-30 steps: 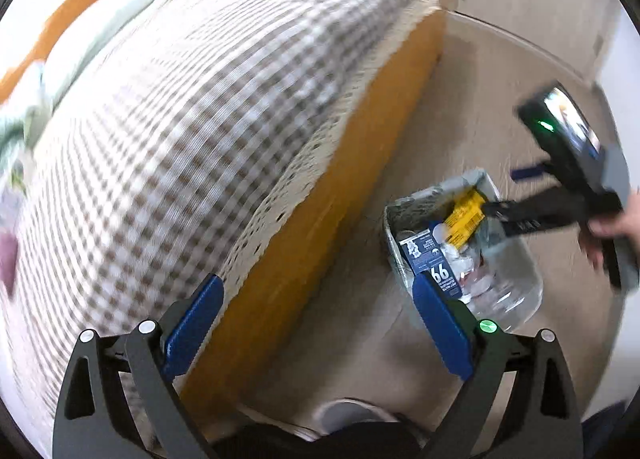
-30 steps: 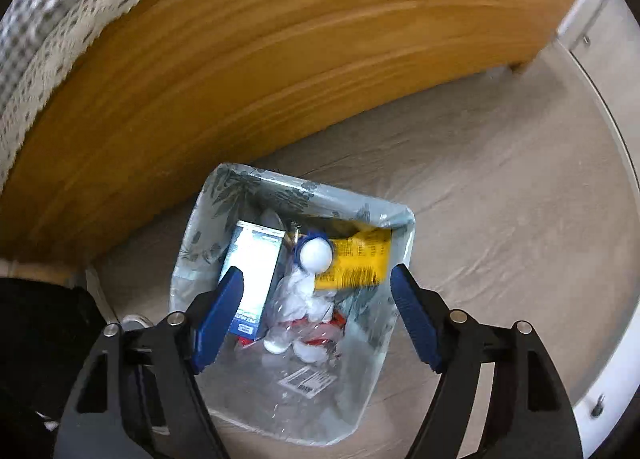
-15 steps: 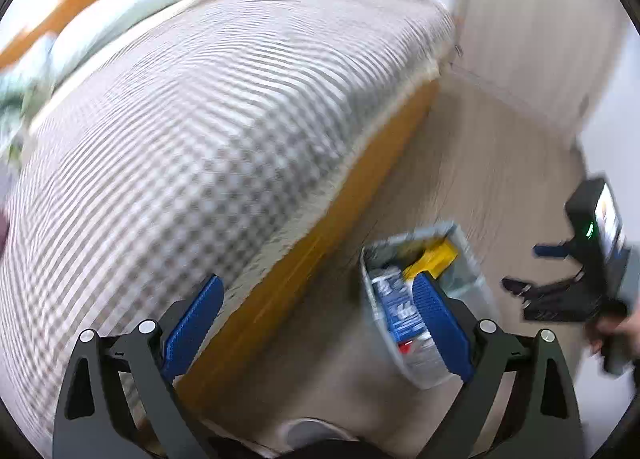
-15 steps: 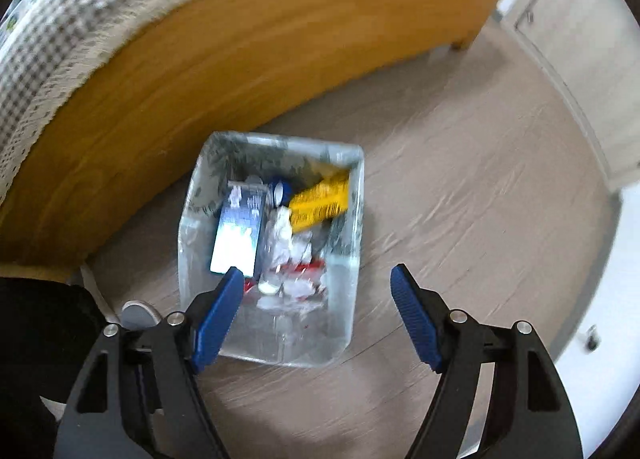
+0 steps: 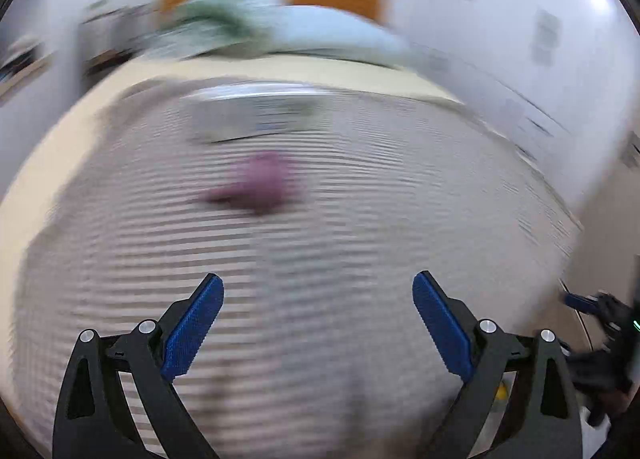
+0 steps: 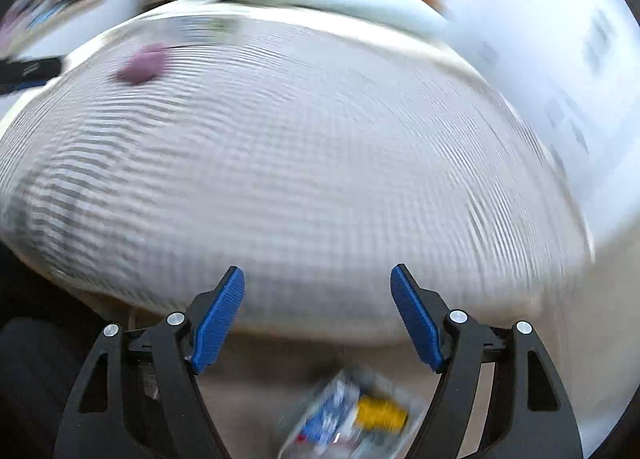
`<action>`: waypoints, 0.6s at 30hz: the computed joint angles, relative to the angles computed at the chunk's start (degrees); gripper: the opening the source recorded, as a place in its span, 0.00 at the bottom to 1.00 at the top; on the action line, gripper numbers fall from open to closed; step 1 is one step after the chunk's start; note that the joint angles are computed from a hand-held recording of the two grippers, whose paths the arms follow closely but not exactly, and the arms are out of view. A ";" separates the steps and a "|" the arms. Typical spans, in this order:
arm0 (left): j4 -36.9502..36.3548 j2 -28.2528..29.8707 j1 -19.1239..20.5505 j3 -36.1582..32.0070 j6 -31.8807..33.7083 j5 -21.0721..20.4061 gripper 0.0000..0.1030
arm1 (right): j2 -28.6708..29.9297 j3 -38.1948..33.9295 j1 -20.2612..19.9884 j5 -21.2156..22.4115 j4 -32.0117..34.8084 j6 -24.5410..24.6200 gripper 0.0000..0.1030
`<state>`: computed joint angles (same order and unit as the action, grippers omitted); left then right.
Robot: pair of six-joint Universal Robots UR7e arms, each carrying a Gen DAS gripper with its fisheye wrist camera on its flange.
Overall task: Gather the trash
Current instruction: 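Move both open tools back toward the bed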
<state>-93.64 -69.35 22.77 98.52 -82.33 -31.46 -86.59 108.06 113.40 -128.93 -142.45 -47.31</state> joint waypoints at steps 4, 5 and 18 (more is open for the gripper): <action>18.34 -8.58 0.86 4.03 -23.67 1.14 0.89 | 14.64 -10.59 7.30 1.34 8.23 -5.08 0.70; 19.35 -10.94 1.09 5.74 -27.93 1.39 0.89 | 18.89 -13.89 9.19 0.98 9.61 -7.19 0.70; 21.26 -21.52 3.86 10.96 -34.37 0.34 0.89 | 57.82 -49.81 15.63 -10.44 38.62 -8.82 0.64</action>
